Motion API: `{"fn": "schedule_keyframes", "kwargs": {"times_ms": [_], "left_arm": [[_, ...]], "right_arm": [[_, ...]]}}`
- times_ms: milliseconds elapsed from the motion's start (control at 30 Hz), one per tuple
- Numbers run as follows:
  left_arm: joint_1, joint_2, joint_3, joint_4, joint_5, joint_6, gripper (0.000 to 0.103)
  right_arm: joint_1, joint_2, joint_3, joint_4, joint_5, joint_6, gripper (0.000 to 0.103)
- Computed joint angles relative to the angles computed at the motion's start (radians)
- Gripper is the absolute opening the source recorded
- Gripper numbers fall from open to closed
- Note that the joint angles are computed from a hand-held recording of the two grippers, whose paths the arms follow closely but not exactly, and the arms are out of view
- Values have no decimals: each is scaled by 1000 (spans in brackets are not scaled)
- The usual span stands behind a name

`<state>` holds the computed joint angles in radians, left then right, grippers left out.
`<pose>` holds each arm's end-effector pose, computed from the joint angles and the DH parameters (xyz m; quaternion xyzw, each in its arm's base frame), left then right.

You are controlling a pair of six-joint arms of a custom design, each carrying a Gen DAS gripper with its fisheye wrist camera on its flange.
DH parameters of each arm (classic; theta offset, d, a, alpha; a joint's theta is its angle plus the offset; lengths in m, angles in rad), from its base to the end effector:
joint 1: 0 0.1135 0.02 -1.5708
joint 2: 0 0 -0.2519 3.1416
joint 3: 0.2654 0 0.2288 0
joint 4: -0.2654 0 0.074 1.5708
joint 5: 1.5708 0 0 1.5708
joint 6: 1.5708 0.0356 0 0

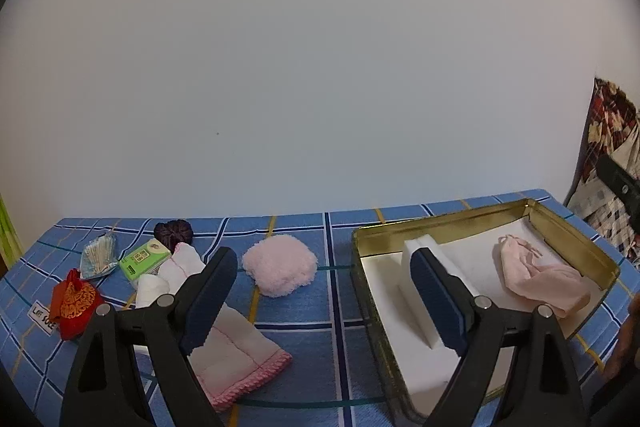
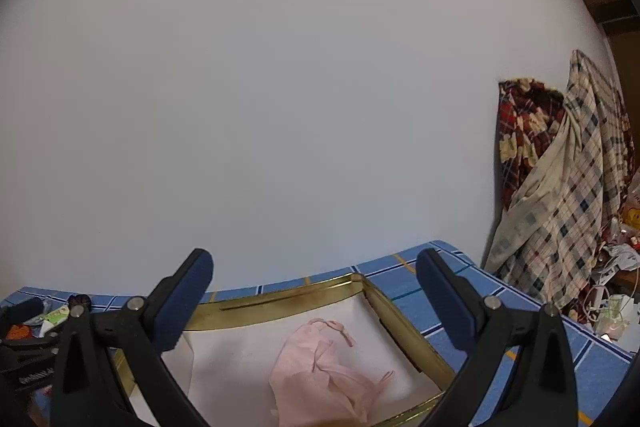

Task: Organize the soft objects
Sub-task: 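Carry both held items over the gold tin and open both tools to drop them, then move both open tools back toward the remaining items on the table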

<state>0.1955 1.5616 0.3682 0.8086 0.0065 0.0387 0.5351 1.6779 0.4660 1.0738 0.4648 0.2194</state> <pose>0.2516 0.0496 0.1411 -0.0631 0.8269 0.0626 0.5553 0.2537 0.1318 0.1637 0.0340 0.7486 0.0739 0.6580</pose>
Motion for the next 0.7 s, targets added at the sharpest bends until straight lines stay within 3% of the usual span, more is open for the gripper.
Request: {"fn": "schedule_keyframes", "kwargs": {"times_ms": [167,500,700], "left_arm": [[47,1,6,-42,38,-5,90],[158,-32,-56,-8,106,61,90],[279,-8,-32,-33,191,96,90]], "right_arm": [[17,23,30,-57,33,25,103],[93,-26,-80,59,141,44,103],[205,-46,-95,22,200,21,103]]}}
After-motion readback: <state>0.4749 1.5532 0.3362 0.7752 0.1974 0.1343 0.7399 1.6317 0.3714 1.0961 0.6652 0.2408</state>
